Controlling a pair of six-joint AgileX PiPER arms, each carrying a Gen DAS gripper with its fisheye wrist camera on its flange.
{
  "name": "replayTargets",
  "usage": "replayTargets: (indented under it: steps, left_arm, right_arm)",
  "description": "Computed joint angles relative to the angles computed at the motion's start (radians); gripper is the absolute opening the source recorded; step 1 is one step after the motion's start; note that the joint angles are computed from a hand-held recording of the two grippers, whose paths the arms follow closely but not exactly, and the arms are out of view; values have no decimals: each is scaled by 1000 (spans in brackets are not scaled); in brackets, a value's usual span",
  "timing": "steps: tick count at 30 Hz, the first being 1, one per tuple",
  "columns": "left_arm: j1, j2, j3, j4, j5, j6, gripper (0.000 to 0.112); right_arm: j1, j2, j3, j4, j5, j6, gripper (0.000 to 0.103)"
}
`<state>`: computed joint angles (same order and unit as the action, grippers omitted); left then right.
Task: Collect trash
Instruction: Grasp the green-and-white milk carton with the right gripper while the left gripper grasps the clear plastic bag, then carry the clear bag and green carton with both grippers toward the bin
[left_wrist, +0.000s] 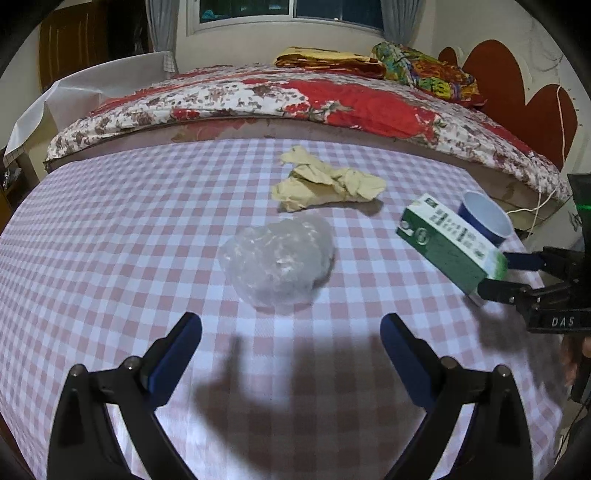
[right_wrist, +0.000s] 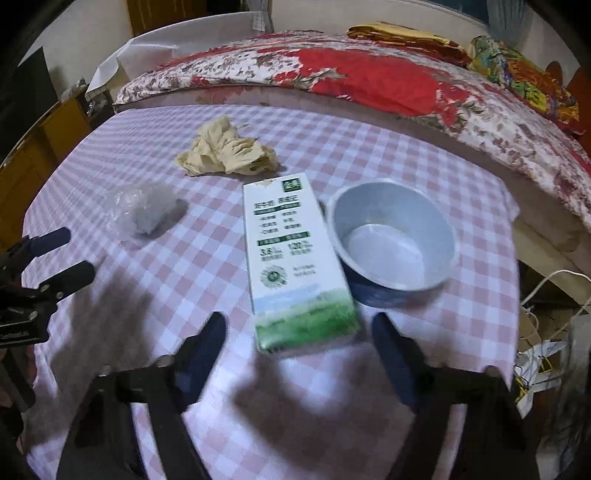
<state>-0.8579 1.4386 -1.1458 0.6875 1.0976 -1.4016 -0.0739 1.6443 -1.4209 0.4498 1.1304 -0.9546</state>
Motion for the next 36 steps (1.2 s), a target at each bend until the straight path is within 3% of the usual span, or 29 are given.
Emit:
replayTargets:
  steps: [3, 14, 18, 22, 26, 36]
  left_arm:
    - [50, 4, 18, -12, -48, 22, 94]
    - [186, 56, 24, -28, -185, 91, 87]
    - [218, 73, 22, -39, -225, 114, 82]
    - [233, 72, 33, -67, -276, 150, 55]
    - [206, 63, 30, -64, -276, 144, 48]
    - [130, 40, 6, -44, -206, 103, 47]
  right_arm:
    - [36, 7, 7, 2, -15, 18, 64]
    - [169, 76, -35, -45, -87, 146, 64]
    - [180, 62, -21, -50, -104, 146, 58]
    - [174, 38, -2, -48, -107, 143, 57]
    - [155, 12, 14, -36, -103, 136, 57]
    - [105, -45, 46, -16, -71, 104, 57]
